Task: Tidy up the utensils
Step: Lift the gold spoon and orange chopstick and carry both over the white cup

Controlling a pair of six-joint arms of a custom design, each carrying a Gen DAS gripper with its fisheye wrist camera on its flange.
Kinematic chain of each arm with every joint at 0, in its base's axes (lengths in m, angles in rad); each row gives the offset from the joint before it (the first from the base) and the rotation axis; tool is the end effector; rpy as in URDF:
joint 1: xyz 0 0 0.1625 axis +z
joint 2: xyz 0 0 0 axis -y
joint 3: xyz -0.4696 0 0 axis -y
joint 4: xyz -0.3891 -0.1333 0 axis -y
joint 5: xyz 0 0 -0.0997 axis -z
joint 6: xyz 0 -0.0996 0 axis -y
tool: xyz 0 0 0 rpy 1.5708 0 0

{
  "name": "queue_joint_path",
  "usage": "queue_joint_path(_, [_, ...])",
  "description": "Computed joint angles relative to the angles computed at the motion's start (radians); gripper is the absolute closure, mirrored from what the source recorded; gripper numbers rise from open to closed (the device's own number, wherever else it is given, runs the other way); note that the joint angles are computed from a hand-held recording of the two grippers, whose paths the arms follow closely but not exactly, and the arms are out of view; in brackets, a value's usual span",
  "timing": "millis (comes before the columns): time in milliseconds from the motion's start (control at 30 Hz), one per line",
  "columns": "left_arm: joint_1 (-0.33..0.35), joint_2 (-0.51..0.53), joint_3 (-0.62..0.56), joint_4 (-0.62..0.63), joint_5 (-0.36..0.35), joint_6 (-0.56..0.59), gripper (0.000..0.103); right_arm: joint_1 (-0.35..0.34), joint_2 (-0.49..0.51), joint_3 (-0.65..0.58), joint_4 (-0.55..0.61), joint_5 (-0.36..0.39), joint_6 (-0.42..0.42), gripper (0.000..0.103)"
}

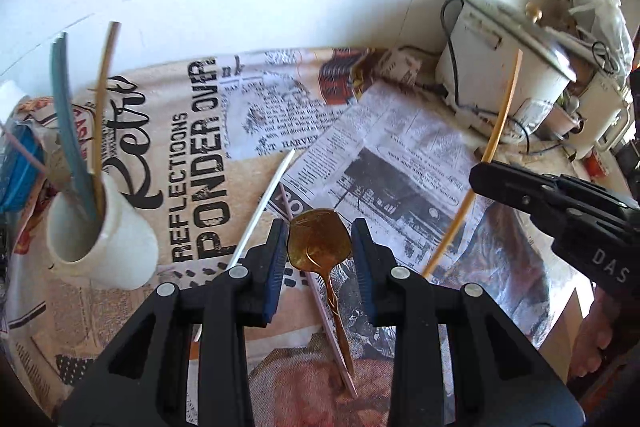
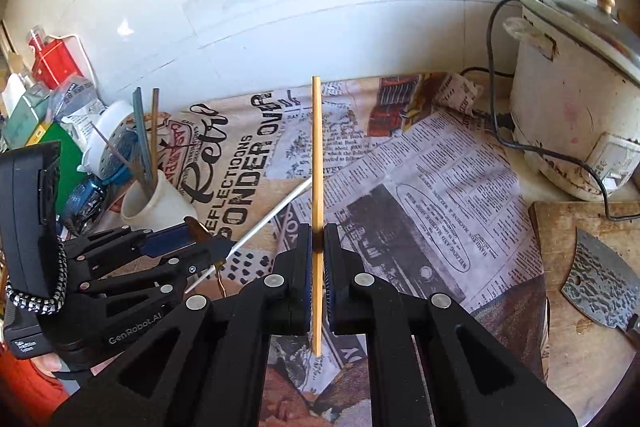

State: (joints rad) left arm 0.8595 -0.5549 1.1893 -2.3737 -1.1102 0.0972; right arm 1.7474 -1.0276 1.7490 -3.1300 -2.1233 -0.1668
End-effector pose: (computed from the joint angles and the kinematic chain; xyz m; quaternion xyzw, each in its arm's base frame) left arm -0.4046 -0.7415 0.1081 0.3639 0.8995 -0.1468 0.1921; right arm 0.1965 -0.6400 0.3249 0.0409 -0.8849 0.3926 0.2472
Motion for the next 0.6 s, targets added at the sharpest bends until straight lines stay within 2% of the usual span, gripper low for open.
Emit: queue_joint_path(600, [-0.019,-0.08,0.029,-0.157,0.024,0.034,0.072,0.081,0.042,-0.082,-0.037,-0.004,-0.094,0.098])
